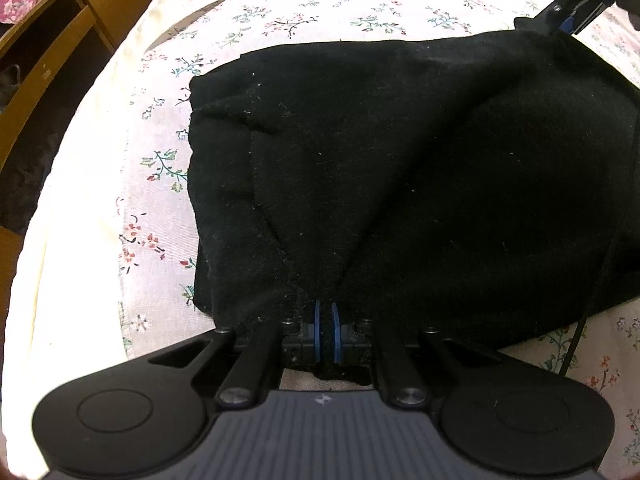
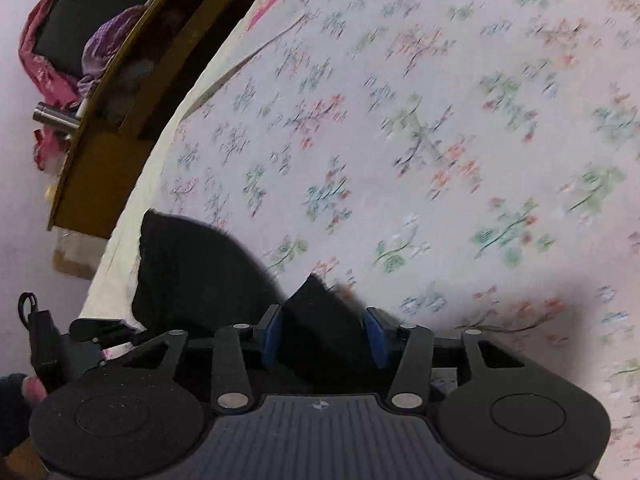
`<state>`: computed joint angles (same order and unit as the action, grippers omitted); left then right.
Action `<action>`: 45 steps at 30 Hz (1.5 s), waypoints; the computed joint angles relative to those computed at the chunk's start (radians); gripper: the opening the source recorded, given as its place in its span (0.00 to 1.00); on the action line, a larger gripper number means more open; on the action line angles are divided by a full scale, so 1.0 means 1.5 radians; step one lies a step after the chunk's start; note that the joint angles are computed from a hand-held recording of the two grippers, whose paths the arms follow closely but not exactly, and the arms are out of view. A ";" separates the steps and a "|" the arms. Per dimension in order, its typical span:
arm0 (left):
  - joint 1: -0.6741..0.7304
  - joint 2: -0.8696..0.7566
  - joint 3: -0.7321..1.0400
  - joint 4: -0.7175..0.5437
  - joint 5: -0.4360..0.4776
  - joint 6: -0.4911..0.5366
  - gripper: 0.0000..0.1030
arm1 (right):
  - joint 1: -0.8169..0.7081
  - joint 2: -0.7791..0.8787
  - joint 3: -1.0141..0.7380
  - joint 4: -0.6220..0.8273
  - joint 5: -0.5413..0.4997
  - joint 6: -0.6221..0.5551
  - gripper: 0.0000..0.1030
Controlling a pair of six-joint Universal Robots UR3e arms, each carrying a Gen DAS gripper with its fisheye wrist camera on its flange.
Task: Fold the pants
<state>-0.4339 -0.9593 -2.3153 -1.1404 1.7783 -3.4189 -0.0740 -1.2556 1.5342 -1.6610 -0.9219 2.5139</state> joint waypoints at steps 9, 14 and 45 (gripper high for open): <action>-0.073 -0.035 0.025 -0.004 0.045 -0.087 0.20 | -0.095 -0.112 0.217 -0.273 0.087 0.233 0.00; -0.091 -0.047 0.063 -0.035 0.056 -0.090 0.20 | -0.091 -0.155 0.239 -0.348 0.012 0.260 0.00; -0.043 0.085 0.054 -0.002 -0.032 0.114 0.29 | 0.234 -0.638 0.428 -0.103 -0.206 -0.054 0.14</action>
<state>-0.4985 -0.8314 -2.2338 -1.1431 1.7300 -3.2472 0.2771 -2.2133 2.1758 -1.8161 -1.2308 2.4327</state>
